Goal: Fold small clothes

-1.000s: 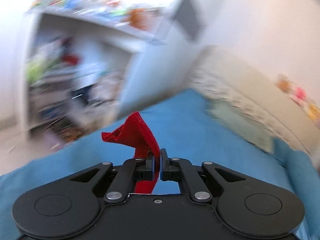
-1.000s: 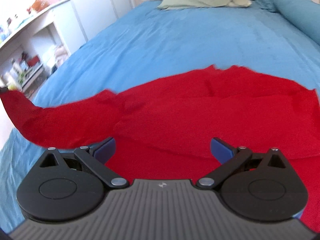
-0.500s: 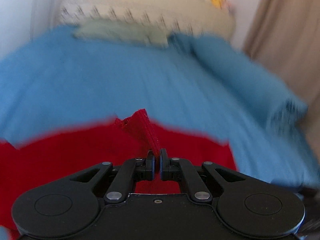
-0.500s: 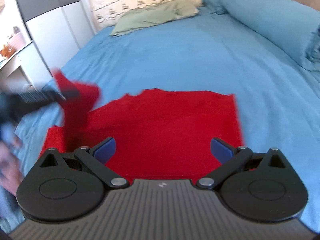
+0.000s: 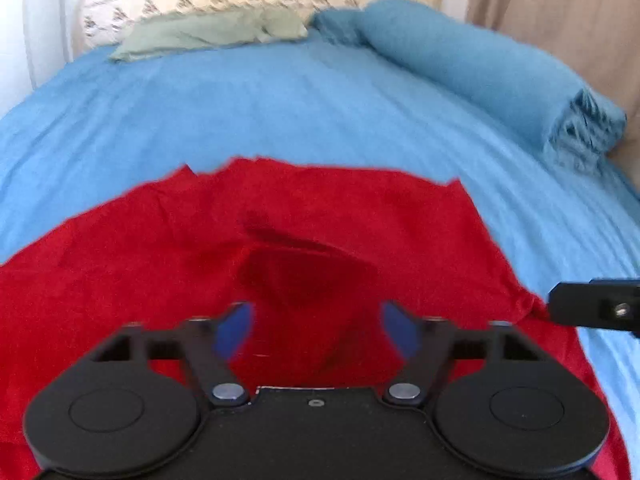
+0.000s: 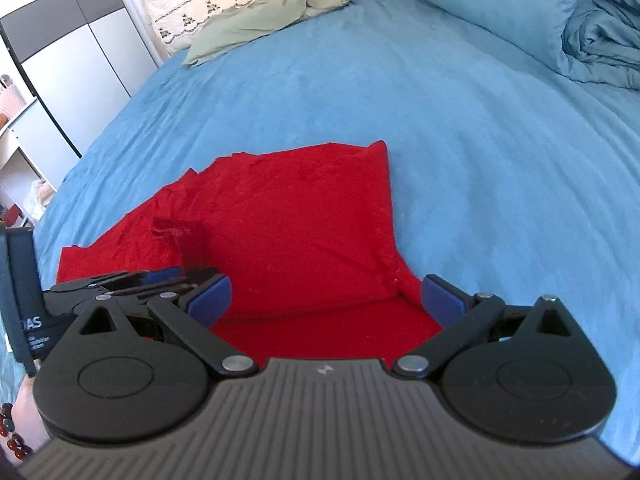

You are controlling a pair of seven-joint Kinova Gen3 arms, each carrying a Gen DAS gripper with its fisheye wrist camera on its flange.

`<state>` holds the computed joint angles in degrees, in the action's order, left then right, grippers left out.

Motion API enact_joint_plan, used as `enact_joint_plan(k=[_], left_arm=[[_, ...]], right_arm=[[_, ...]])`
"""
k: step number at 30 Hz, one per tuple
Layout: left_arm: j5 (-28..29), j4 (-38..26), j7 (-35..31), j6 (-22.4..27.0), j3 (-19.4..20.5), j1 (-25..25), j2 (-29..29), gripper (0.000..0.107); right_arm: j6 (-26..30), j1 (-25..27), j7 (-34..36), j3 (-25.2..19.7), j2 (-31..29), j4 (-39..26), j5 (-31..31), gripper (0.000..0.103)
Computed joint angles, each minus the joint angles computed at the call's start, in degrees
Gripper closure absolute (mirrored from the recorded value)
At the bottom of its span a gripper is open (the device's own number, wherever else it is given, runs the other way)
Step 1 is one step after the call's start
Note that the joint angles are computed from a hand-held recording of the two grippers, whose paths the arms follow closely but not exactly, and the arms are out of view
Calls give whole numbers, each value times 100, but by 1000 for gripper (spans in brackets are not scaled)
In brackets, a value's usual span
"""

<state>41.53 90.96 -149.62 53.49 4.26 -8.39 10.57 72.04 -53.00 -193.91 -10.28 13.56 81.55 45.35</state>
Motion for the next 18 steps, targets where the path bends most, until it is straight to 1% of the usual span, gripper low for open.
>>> enact_joint_plan(k=[1, 2, 4, 6, 8, 11, 12, 13, 14, 15, 17, 18], left_arm=[[-8, -11, 103, 19, -127, 59, -77, 16], [-106, -72, 289, 18, -149, 17, -112, 14], [-205, -158, 541, 29, -244, -148, -196, 11], [-210, -316, 597, 141, -374, -362, -166, 7], [-312, -546, 646, 185, -479, -567, -46, 6], [-631, -891, 876, 192, -556, -794, 210, 6], [-745, -1010, 1011, 156, -548, -820, 303, 6], [-775, -1077, 1053, 126, -534, -909, 376, 6], [-740, -1130, 1053, 128, -511, -1033, 435, 6], [-713, -1189, 1079, 166, -490, -1144, 487, 6], [-744, -1263, 1223, 203, -463, -1266, 565, 6], [-756, -1316, 1288, 226, -446, -1316, 620, 6]], right_arm=[[-68, 39, 60, 8, 21, -27, 0, 0], [-115, 60, 129, 13, 31, -53, 3, 0], [-226, 108, 361, 18, 52, -117, -5, 0], [-357, 179, 695, 30, 113, -245, -91, 0], [-611, 319, 1130, 46, 203, -411, -331, 0], [-987, 404, 1475, 145, 417, -627, -613, 0], [-1127, 431, 1529, 193, 510, -703, -730, 10], [-1217, 425, 1537, 251, 595, -768, -828, 15], [-1290, 428, 1539, 311, 704, -858, -940, 25], [-1310, 401, 1484, 391, 823, -958, -1026, 30], [-1246, 308, 1274, 565, 1041, -1158, -1166, 35], [-1200, 282, 1167, 635, 1133, -1250, -1262, 41]])
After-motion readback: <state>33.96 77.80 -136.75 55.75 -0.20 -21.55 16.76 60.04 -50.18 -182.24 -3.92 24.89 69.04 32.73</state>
